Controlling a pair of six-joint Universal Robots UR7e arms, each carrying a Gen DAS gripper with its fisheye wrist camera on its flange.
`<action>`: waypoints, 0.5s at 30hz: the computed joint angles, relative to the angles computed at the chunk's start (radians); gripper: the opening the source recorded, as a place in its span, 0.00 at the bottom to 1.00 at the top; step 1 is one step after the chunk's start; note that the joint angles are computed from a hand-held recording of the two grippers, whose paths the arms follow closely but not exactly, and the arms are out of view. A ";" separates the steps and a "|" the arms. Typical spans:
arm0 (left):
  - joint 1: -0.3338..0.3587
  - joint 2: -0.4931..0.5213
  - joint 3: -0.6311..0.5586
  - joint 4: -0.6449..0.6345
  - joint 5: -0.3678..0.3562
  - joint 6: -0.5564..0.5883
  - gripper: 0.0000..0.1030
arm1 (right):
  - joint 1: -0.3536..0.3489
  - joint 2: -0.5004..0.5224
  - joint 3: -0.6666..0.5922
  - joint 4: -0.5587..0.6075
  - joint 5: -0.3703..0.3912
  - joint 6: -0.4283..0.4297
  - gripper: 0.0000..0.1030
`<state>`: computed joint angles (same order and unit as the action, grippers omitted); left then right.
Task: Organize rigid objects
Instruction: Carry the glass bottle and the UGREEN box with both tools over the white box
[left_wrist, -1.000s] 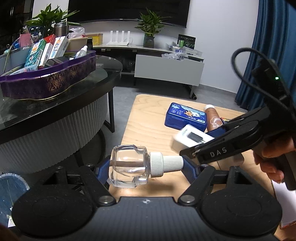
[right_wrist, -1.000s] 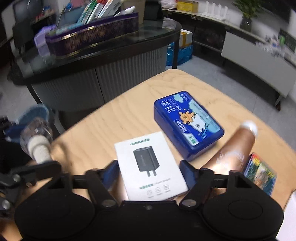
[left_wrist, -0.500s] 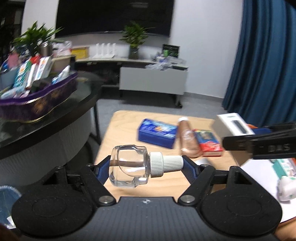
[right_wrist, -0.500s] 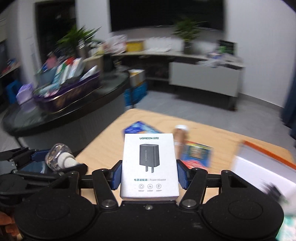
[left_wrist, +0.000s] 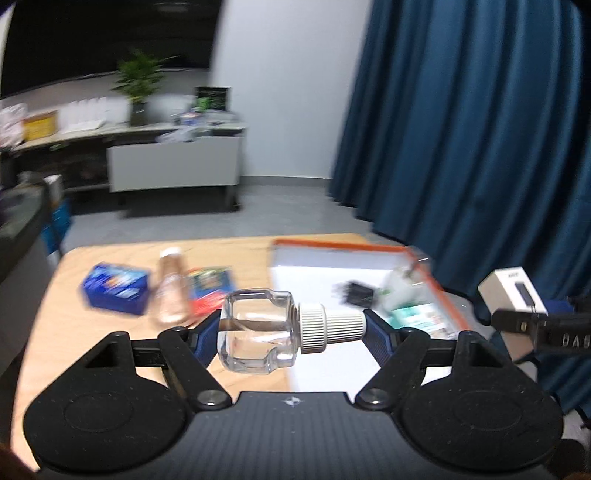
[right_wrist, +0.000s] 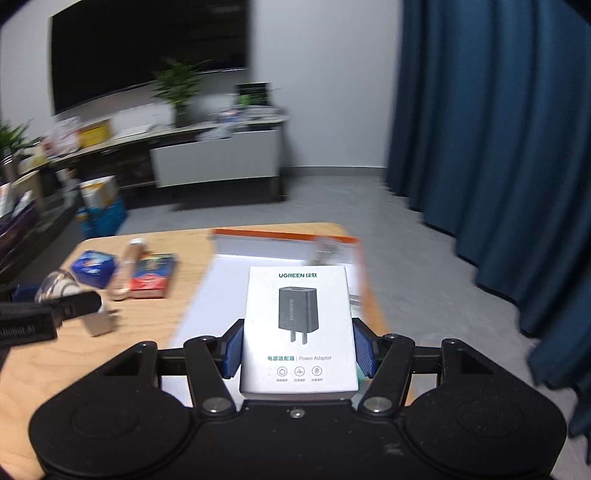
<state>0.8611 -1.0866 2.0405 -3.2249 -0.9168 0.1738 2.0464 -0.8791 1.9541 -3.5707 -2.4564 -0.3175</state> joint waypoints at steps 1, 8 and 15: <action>-0.008 0.014 -0.010 -0.003 -0.010 0.010 0.77 | 0.000 -0.010 0.015 -0.020 -0.007 0.005 0.68; -0.041 0.075 -0.023 -0.042 -0.015 0.015 0.77 | -0.031 -0.043 0.085 -0.071 0.041 0.038 0.68; -0.056 0.075 -0.009 -0.009 0.057 -0.042 0.77 | -0.055 -0.048 0.109 -0.062 0.100 0.056 0.68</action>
